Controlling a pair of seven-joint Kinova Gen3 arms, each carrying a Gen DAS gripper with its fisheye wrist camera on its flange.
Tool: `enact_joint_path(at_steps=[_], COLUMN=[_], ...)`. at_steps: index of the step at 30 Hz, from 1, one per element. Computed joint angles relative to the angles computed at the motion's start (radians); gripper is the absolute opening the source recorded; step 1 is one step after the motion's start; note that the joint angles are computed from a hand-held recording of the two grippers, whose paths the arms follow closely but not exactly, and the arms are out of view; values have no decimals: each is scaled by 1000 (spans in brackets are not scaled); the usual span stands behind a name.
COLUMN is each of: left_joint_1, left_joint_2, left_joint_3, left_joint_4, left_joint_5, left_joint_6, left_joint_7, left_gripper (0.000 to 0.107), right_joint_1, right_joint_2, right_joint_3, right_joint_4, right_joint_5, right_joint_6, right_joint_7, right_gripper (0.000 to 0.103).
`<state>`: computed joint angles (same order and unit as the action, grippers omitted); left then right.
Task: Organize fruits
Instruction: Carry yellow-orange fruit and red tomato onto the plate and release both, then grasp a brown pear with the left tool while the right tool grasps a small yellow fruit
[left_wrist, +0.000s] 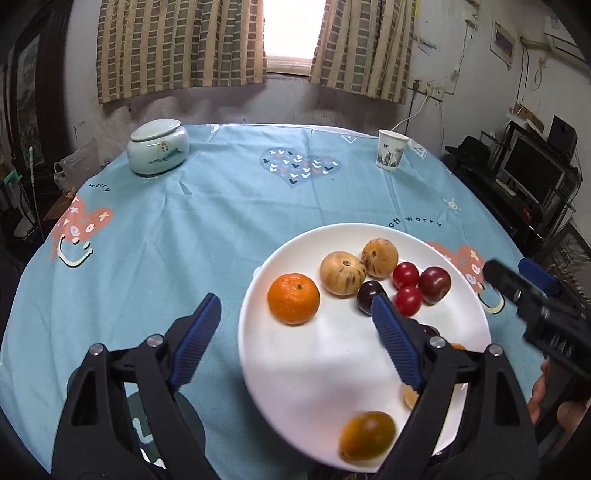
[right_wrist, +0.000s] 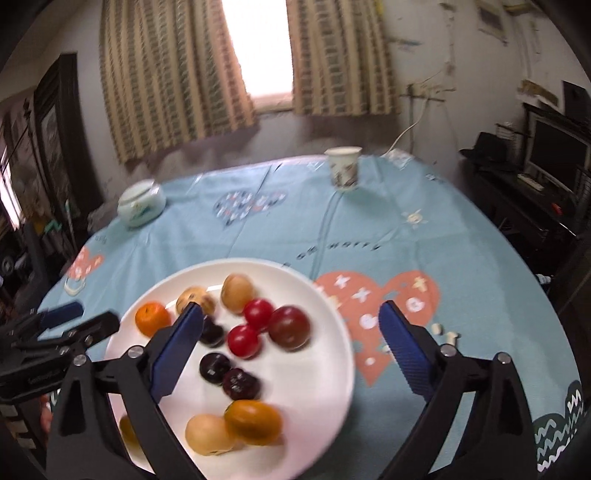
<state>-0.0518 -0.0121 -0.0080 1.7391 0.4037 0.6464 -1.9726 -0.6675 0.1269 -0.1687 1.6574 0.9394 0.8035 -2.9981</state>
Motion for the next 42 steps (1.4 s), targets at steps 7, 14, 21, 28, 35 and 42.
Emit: enact_joint_path(at_steps=[7, 14, 21, 28, 35, 42], left_joint_1=[16, 56, 91, 98, 83, 66], left_joint_2=[-94, -252, -332, -361, -412, -421], left_joint_3=[-8, -50, -136, -185, -176, -159], left_joint_4=[75, 192, 226, 251, 306, 324], left_joint_5=[-61, -108, -79, -16, -23, -76], left_joint_6=[0, 107, 198, 240, 254, 237], left_joint_7=[52, 26, -50, -120, -149, -122], left_gripper=[88, 89, 91, 91, 92, 93], right_joint_1=[19, -8, -20, -71, -103, -130], right_joint_2=[-2, 1, -99, -205, -230, -207], right_joint_3=[8, -4, -77, -244, -321, -312], right_joint_4=[11, 24, 14, 85, 160, 188], right_joint_5=[28, 60, -165, -236, -290, -282], right_joint_6=[16, 31, 94, 261, 276, 173], right_joint_7=[-74, -55, 138, 65, -67, -42], right_gripper=[96, 96, 96, 99, 99, 99])
